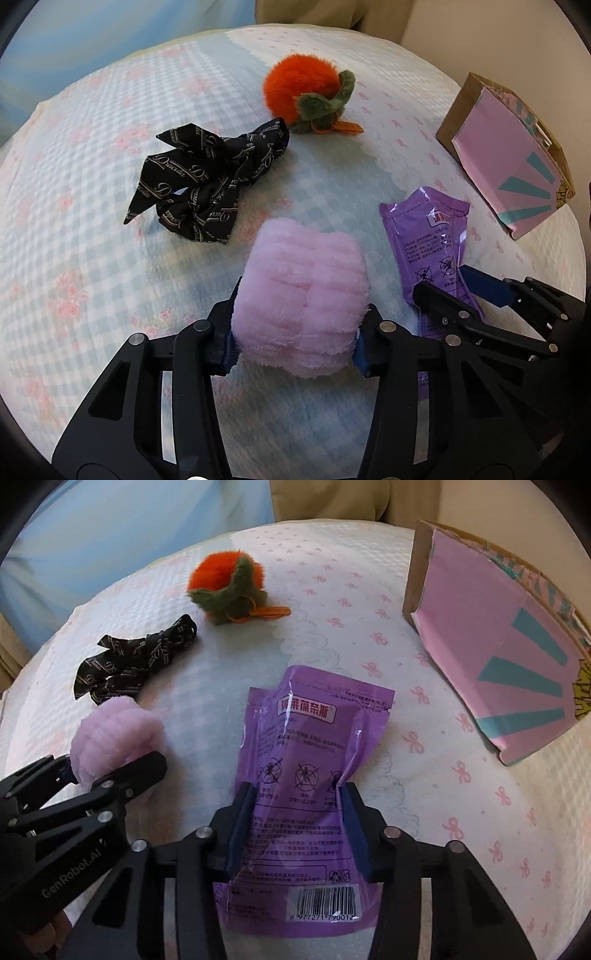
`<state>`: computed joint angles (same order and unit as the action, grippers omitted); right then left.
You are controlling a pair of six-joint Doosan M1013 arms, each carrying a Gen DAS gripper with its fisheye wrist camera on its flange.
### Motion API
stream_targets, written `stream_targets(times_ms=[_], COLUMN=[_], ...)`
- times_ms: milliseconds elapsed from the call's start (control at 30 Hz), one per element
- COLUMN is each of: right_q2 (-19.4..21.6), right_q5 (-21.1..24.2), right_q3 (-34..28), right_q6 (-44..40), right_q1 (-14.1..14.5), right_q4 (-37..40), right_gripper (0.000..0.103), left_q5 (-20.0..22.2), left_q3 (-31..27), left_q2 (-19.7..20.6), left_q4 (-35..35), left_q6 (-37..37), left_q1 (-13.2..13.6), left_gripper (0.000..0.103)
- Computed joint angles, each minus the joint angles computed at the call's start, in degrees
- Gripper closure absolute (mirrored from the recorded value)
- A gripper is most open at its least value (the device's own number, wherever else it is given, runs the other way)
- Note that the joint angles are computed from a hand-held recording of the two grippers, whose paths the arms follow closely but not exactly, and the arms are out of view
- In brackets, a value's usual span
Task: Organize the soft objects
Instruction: 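Lift the hair tie and purple packet and carry both over the box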
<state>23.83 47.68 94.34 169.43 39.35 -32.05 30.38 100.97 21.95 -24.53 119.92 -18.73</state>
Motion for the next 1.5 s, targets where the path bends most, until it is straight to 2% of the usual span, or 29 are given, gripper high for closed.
stream_targets(times_ms=[200, 300, 633, 800, 1033, 1233, 1367, 1500], right_q2=[-1.47, -2.18, -5.74, -8.78, -14.19, -19.10, -22.62, -25.86], right_q5=[-3.55, -4.56, -3.38, -1.82, -0.75, 0.58, 0.97, 1.29], right_q3=[1.31, 1.71, 1.11, -0.84, -2.66, -2.81, -2.04, -0.71], right_q6=[-0.36, -0.68, -2.00, -6.23, -16.00, -23.77, -28.43, -33.23], right_q1=[-1.03, -1.63, -1.79, -2.45, -3.97, -5.44, -7.29, -9.64], right_q4=[1.81, 2.84, 1.54, 0.57, 3.57, 6.41, 8.12, 10.20], right_gripper=[0.072, 0.074, 0.077, 0.077, 0.077, 0.077, 0.077, 0.077], left_q5=[0.26, 0.58, 2.23, 3.98, 7.25, 11.91, 14.57, 15.02], left_q3=[-0.44, -0.74, -2.05, -3.83, -7.13, -9.27, -10.90, -12.38], left_q2=[-1.05, -1.85, -6.44, -9.72, -14.00, -16.64, -16.86, -16.25], left_q4=[0.88, 1.80, 6.37, 12.49, 24.86, 33.14, 36.54, 40.71], left_q6=[-1.39, -2.93, -11.81, -20.79, -37.67, -52.17, -58.63, -64.23], left_q1=[0.04, -0.17, -1.36, -2.75, -6.33, -10.87, -14.03, -17.62], left_gripper=[0.061, 0.061, 0.061, 0.061, 0.061, 0.061, 0.061, 0.061])
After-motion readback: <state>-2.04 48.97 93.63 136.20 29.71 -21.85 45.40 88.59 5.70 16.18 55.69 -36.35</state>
